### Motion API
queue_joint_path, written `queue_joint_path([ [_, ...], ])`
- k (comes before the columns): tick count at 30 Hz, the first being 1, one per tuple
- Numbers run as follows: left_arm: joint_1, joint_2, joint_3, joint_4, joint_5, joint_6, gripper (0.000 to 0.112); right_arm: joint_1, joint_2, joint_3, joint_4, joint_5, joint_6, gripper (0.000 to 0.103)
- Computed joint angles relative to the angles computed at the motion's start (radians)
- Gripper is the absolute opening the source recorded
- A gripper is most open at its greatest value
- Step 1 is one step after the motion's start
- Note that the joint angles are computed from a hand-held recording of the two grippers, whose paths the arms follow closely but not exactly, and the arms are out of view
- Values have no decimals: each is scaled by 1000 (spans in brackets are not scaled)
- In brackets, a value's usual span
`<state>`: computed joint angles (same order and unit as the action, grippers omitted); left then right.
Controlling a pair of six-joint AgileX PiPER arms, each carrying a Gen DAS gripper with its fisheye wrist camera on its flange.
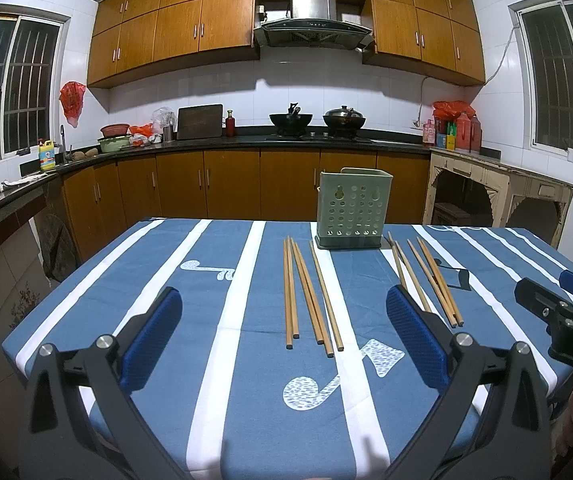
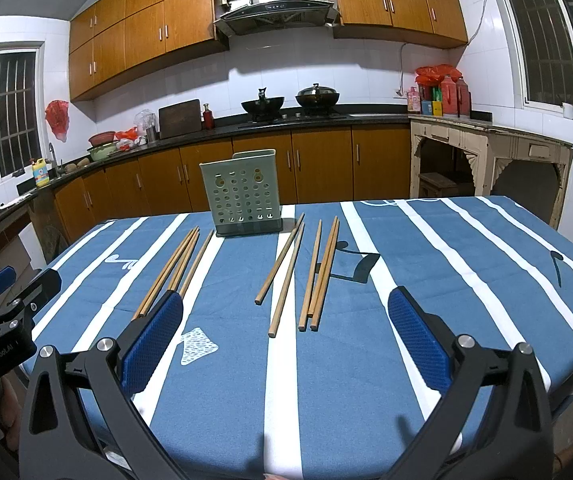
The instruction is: Organize utensils
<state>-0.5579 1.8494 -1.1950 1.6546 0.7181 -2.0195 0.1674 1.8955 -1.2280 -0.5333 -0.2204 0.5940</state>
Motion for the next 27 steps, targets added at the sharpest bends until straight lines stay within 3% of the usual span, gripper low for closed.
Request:
queue_joint_path([
  [27, 0, 4, -4, -2, 0, 3, 99, -2, 0, -1, -21, 1, 23, 101],
])
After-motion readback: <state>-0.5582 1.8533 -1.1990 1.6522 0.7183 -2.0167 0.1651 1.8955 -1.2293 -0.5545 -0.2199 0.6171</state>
